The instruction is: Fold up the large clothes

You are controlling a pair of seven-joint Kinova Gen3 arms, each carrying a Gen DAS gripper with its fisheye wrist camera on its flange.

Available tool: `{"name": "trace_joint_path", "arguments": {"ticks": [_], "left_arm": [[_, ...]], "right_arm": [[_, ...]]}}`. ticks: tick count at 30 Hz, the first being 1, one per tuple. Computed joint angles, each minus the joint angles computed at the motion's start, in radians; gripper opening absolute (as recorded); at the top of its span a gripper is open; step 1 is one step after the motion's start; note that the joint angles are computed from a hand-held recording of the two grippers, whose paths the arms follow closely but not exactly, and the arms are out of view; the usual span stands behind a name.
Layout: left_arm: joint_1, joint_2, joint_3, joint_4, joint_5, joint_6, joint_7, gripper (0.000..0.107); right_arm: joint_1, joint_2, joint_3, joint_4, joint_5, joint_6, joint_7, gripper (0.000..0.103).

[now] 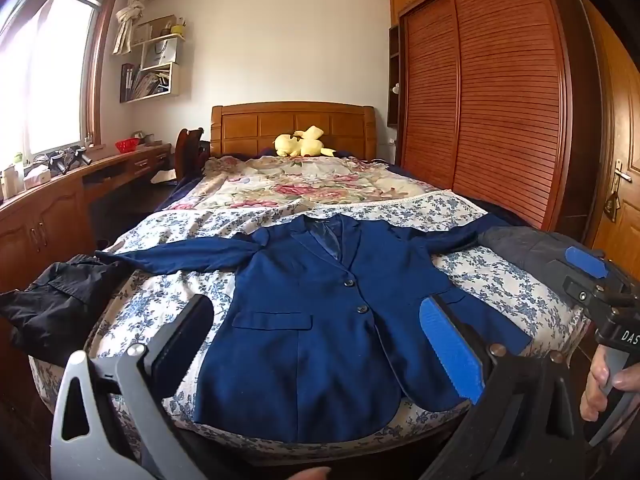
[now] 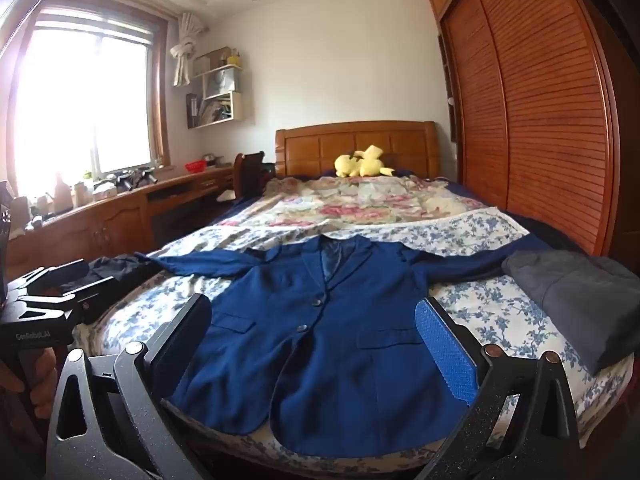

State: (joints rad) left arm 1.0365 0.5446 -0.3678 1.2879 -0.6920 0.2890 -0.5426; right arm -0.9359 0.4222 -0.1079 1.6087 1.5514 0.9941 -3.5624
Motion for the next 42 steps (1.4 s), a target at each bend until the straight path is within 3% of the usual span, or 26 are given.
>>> {"name": "trace_joint_path", "arguments": {"ticks": [22, 28, 42], "left_arm": [[0.018, -0.002, 0.007, -0.011, -0.088, 0.029, 0.064, 0.103], [0.062, -0.005, -0.050, 0.013, -0.136, 0.003, 0.125, 0.103], [0.060, -0.013, -0.049, 0.023, -0.150, -0.007, 0.139, 0.103]], "right_arm": [[-0.005, -0.006, -0.010, 0.005, 0.008, 0.003, -0.024, 0.103], [-0.008, -0.007, -0.011, 0.010, 0.012, 0.005, -0.031, 0.103], [-0.011, -0.008, -0.013, 0.007, 0.005, 0.001, -0.029, 0.103]]}}
